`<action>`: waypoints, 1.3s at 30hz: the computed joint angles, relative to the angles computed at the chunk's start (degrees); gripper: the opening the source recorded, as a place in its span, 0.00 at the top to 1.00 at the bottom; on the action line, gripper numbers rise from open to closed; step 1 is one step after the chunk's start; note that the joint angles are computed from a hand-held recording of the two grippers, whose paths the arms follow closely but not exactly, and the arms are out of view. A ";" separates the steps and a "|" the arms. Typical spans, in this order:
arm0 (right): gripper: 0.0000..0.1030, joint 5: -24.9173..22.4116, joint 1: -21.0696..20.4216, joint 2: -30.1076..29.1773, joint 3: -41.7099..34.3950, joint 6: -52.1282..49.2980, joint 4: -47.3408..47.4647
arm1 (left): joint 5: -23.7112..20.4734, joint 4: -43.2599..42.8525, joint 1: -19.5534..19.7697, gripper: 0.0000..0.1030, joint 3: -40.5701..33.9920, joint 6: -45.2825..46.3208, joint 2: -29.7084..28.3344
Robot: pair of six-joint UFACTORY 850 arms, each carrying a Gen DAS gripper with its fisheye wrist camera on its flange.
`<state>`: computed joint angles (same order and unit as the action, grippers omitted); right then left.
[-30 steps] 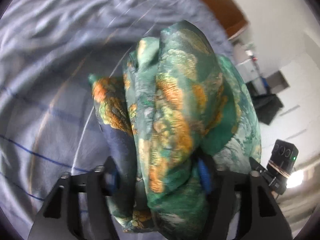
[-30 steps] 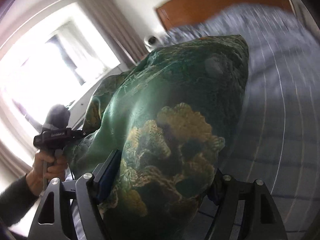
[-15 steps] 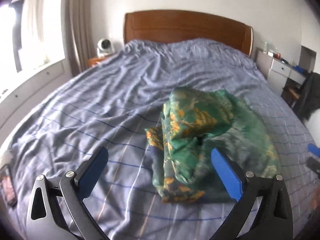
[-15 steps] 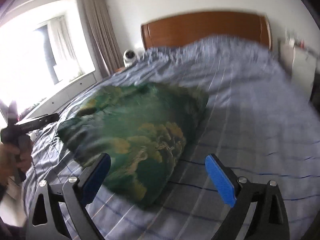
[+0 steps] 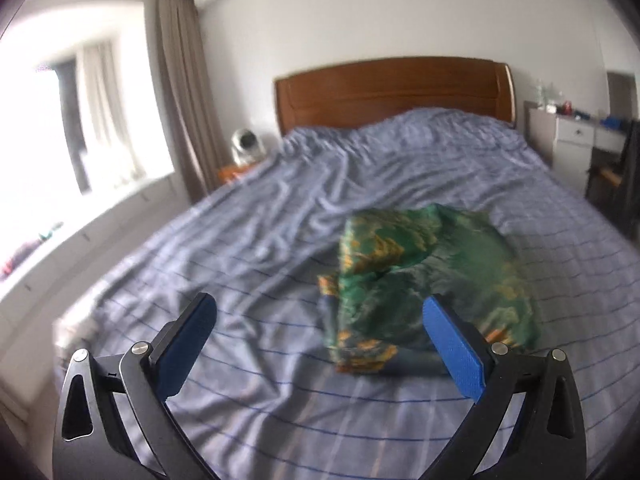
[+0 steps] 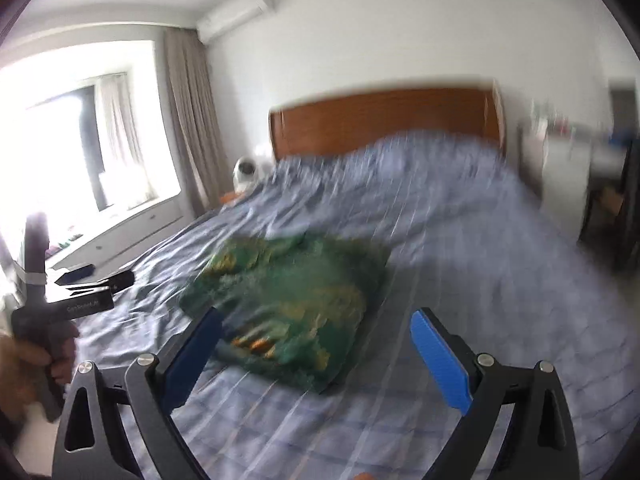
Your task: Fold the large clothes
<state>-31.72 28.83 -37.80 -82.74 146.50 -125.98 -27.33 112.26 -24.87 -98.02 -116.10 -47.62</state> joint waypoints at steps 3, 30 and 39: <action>0.00 -8.10 2.63 1.70 2.95 -4.64 1.18 | -2.75 2.33 -1.33 0.00 5.01 -2.85 3.03; 0.00 -5.47 7.73 -0.76 -4.18 -46.76 50.88 | 12.30 -4.59 -1.24 0.00 14.92 -1.11 10.53; 0.00 -4.71 8.43 -1.73 -5.46 -50.93 54.85 | 13.60 -9.50 -1.10 0.00 14.70 4.04 10.52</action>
